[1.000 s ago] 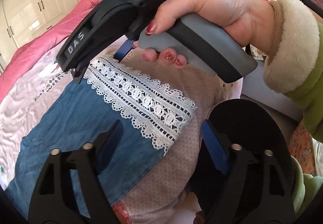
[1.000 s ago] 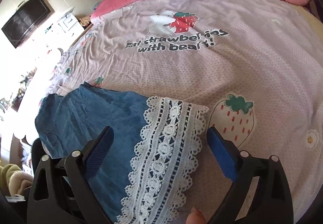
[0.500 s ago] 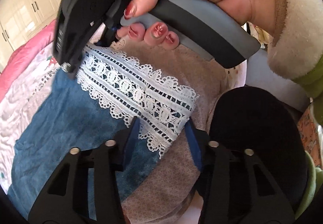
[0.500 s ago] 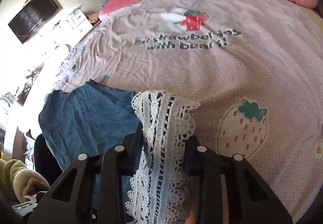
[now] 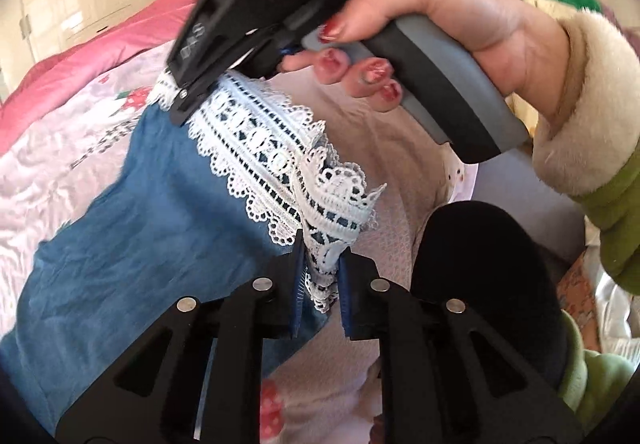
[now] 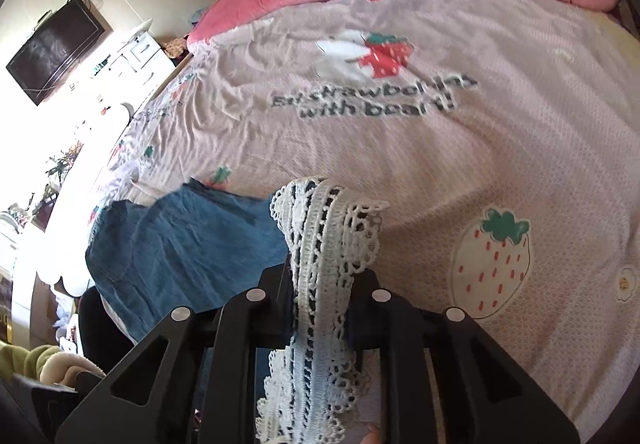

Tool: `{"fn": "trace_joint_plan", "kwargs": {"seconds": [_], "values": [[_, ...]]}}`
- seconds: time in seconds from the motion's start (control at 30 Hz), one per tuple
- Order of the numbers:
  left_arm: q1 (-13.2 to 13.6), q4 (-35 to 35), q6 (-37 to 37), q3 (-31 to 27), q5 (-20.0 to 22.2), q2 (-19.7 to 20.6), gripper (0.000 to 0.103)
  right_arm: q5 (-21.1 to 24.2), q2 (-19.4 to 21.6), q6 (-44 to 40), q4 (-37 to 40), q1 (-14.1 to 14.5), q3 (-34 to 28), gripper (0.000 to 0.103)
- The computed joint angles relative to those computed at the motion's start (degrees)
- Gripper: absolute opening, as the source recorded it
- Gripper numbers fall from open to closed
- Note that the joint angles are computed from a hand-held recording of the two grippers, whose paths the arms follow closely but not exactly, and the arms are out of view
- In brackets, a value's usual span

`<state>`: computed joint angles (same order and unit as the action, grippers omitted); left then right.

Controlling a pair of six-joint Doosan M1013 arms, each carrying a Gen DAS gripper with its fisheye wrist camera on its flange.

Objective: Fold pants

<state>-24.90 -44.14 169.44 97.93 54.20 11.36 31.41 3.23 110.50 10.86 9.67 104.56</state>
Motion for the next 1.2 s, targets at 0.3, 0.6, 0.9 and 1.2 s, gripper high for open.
{"fn": "trace_joint_plan", "kwargs": {"seconds": [0.3, 0.6, 0.9, 1.2], "values": [[6.9, -4.1, -1.7, -1.2, 4.0, 0.5, 0.008, 4.7, 4.9, 7.3, -7.9, 5.2, -8.3, 0.017], [13.5, -5.1, -6.3, -2.6, 7.8, 3.0, 0.008, 14.5, 14.5, 11.6, -12.5, 9.9, -20.1, 0.017], [16.5, -5.9, -11.2, -4.5, 12.7, 6.3, 0.012, 23.5, 21.1, 16.5, -17.4, 12.3, -28.5, 0.025], [17.2, -6.5, -13.8, -4.2, 11.9, 6.8, 0.03, 15.5, 19.5, 10.3, -10.6, 12.0, -27.6, 0.055]]}}
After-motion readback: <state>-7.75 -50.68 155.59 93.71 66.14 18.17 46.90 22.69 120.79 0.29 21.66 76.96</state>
